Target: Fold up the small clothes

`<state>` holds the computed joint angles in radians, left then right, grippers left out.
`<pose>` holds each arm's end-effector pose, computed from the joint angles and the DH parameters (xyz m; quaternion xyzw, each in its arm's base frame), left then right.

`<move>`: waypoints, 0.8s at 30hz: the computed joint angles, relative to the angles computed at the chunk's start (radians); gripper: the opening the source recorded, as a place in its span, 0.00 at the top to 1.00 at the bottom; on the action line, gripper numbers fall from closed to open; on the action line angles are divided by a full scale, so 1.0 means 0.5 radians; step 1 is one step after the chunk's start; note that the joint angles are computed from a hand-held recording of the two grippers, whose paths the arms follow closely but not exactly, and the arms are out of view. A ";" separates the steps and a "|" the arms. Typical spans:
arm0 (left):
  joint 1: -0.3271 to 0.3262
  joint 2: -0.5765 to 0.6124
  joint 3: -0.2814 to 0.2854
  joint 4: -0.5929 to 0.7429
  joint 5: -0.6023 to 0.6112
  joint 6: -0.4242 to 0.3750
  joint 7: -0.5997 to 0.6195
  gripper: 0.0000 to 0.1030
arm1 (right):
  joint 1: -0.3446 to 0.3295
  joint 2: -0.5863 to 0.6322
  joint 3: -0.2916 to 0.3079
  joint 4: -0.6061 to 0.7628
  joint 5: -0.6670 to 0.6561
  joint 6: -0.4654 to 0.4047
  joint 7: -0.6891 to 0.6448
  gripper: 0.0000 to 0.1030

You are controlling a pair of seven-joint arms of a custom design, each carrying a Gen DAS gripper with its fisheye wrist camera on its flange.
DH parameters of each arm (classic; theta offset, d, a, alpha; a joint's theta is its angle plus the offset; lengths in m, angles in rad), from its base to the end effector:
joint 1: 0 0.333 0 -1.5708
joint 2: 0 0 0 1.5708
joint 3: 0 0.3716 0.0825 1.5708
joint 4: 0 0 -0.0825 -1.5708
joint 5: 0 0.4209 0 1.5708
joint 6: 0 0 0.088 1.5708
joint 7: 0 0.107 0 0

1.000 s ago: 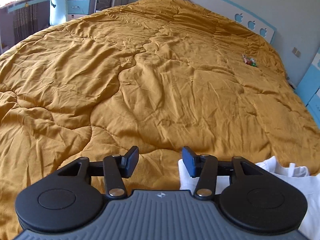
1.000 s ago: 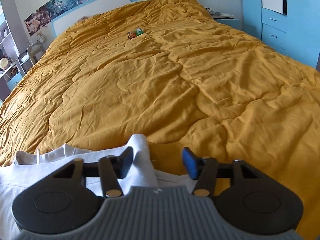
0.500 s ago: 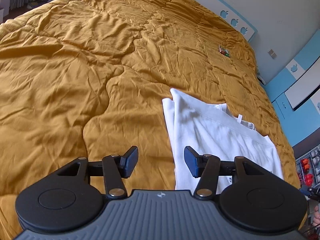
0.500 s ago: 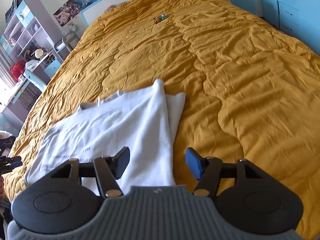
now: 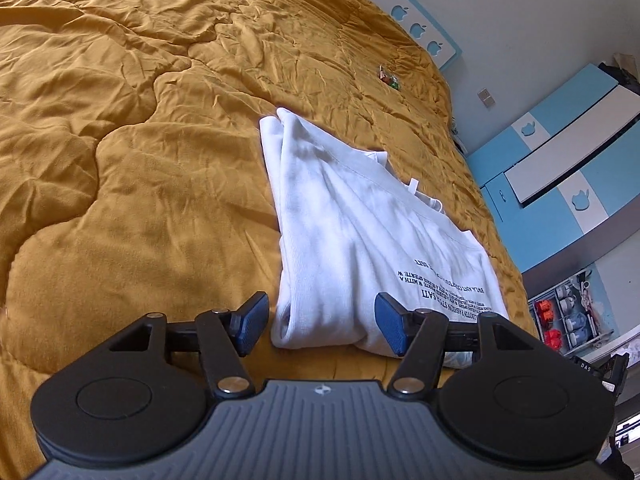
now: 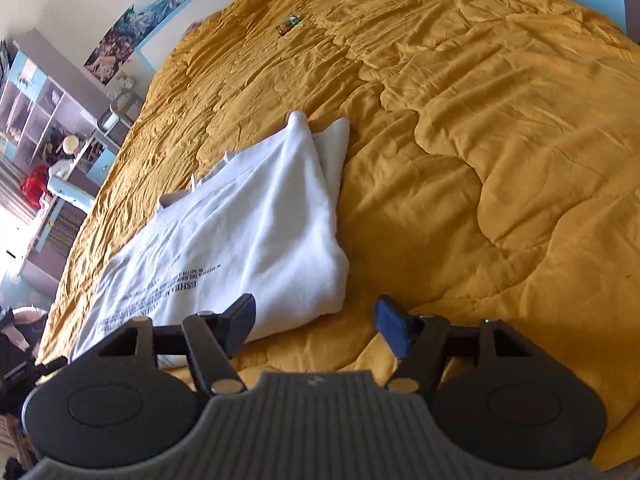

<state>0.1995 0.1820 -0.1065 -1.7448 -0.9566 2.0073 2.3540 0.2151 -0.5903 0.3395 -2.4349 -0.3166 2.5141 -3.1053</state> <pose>0.6778 0.0193 0.5399 0.5378 -0.7225 0.4192 0.1147 0.3531 0.2550 0.6067 -0.3291 0.8686 -0.1270 0.3481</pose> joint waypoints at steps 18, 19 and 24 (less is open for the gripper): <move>-0.047 -0.002 0.028 0.120 0.253 -0.047 -0.299 0.91 | -0.103 -0.042 0.063 -0.006 -0.290 0.121 0.590 0.93; -0.027 0.038 0.024 0.184 0.252 -0.137 -0.301 0.91 | -0.095 -0.061 0.047 -0.013 -0.269 0.127 0.561 0.93; 0.045 0.204 -0.011 0.428 0.458 -0.584 -0.246 0.91 | -0.038 -0.112 -0.038 -0.057 -0.092 0.080 0.389 0.94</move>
